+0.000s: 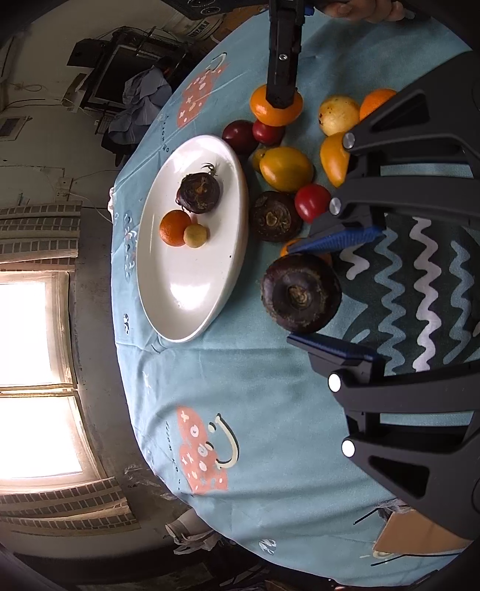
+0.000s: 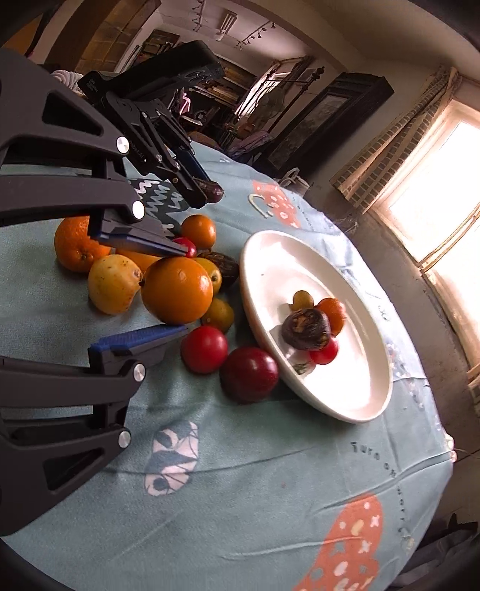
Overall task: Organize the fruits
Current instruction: 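Grasp an orange with the right gripper while the left gripper holds the brown fruit, then place the brown fruit and the orange on the plate, opening both grippers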
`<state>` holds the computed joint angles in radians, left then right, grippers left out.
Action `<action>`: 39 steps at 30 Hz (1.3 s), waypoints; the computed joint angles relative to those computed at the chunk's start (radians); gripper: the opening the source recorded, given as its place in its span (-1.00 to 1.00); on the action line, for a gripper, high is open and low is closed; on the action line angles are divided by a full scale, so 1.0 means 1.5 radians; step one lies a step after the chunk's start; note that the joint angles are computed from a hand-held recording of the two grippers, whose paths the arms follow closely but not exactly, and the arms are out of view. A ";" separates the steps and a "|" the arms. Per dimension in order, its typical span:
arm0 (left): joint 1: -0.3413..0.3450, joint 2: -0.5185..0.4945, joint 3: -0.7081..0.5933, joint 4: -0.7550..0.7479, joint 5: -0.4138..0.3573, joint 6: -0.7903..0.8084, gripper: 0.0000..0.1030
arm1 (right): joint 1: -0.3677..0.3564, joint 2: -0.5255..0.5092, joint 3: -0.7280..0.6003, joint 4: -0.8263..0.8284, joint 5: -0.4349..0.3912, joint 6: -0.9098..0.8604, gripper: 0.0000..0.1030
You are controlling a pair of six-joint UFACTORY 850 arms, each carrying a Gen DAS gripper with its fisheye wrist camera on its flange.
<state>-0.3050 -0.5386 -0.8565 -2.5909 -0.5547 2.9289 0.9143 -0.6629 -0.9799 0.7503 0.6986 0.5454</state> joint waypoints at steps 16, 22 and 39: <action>-0.069 -0.094 -0.203 0.001 0.119 -0.109 -0.16 | -0.086 0.005 -0.078 0.264 -0.021 -0.348 -0.27; -0.069 -0.122 -0.229 -0.005 0.128 -0.107 0.12 | -0.120 -0.039 -0.120 0.270 -0.083 -0.382 0.06; -0.020 -0.017 -0.018 -0.130 0.031 0.080 0.40 | 0.019 0.047 0.024 0.267 0.117 -0.214 0.26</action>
<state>-0.3346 -0.5641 -0.8831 -2.7865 -0.5084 3.0496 0.9426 -0.5923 -0.9444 1.1512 0.8733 0.2251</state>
